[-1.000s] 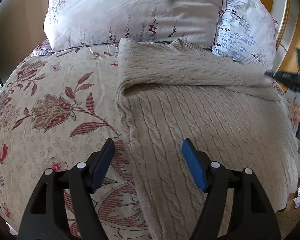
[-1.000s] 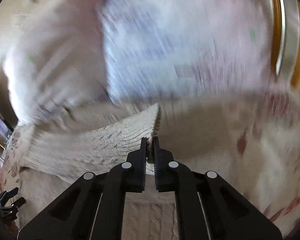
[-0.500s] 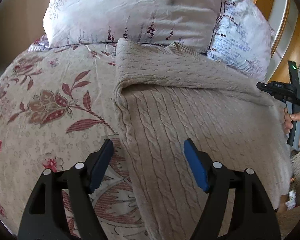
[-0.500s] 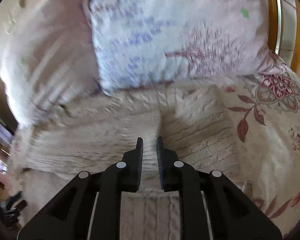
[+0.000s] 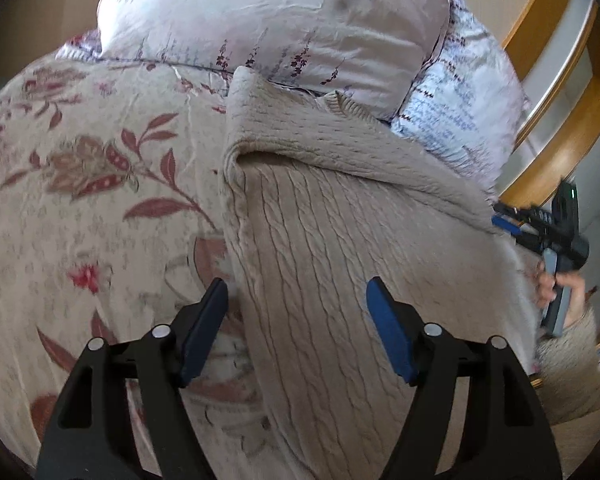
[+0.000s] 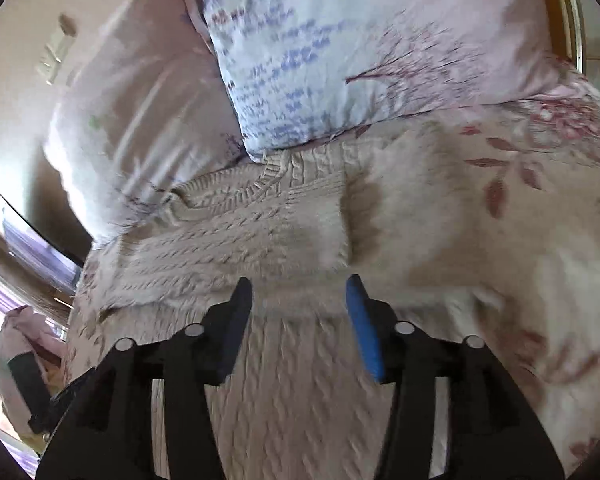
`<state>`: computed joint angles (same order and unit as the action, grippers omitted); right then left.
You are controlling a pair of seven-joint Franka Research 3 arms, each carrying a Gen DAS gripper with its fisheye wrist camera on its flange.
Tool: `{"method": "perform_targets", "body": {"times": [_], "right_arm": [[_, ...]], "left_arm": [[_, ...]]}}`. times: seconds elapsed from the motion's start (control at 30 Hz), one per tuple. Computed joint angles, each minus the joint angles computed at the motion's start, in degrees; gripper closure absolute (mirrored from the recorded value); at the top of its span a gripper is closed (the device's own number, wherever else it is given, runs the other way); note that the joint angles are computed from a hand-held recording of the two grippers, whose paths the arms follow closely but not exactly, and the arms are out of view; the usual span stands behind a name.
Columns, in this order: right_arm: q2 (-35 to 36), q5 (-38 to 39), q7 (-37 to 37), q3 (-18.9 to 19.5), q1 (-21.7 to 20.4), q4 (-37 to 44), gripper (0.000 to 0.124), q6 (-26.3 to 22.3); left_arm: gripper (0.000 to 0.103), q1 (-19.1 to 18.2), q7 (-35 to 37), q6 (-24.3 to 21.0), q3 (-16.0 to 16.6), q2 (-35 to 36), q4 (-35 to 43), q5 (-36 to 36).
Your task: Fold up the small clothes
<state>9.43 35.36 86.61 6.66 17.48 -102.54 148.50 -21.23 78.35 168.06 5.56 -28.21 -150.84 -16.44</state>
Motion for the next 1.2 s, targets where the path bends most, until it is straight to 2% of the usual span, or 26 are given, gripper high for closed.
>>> {"method": "perform_targets", "body": {"times": [0.1, 0.2, 0.37, 0.43, 0.5, 0.7, 0.83, 1.0, 1.1, 1.2], "right_arm": [[-5.68, 6.84, -4.66, -0.49, -1.85, -6.92, 0.072, -0.17], [-10.80, 8.70, -5.18, -2.07, -2.36, -13.50, 0.072, -0.61], [-16.19, 13.42, -6.46, -4.39, -2.23, -21.31, 0.072, -2.78], [-17.92, 19.07, -10.10, -5.31, -1.61, -23.57, 0.072, -3.38], [-19.35, 23.08, -13.04, -6.14, -1.19, -24.97, 0.074, -5.30], [-22.08, 32.77, -20.12, -7.62, -0.40, -27.87, 0.088, -13.32], [-25.06, 35.80, -23.75, -7.55, -0.13, -30.84, 0.093, -16.66], [-28.13, 34.84, -25.22, -7.11, 0.49, -33.58, 0.099, -20.23], [-30.08, 33.74, -25.68, -6.77, 1.00, -35.19, 0.113, -20.18], [-31.38, 33.19, -26.47, -6.25, 1.37, -35.85, 0.116, -16.95]], "left_arm": [[0.036, -3.93, 1.95, 1.14, 3.32, -2.09, -1.82, -3.54], [0.036, -6.00, 3.16, 1.01, 4.88, -4.01, -3.10, -5.29], [0.041, -7.07, 3.34, 1.42, 4.86, -6.40, -5.15, -6.02], [0.043, -8.11, 2.90, 1.95, 5.21, -7.73, -6.33, -6.59], [0.048, -10.06, 2.74, 2.61, 6.52, -9.09, -7.49, -7.57], [0.064, -17.82, 1.36, 6.77, 11.34, -14.47, -12.44, -9.64], [0.067, -22.82, 0.09, 8.61, 14.65, -17.48, -14.79, -8.97], [0.067, -24.64, -3.22, 9.95, 15.70, -19.86, -16.85, -6.62], [0.070, -23.88, -5.41, 9.04, 14.81, -20.19, -17.10, -4.50], [0.084, -22.87, -6.83, 6.96, 14.00, -19.95, -16.64, -2.89]]}}
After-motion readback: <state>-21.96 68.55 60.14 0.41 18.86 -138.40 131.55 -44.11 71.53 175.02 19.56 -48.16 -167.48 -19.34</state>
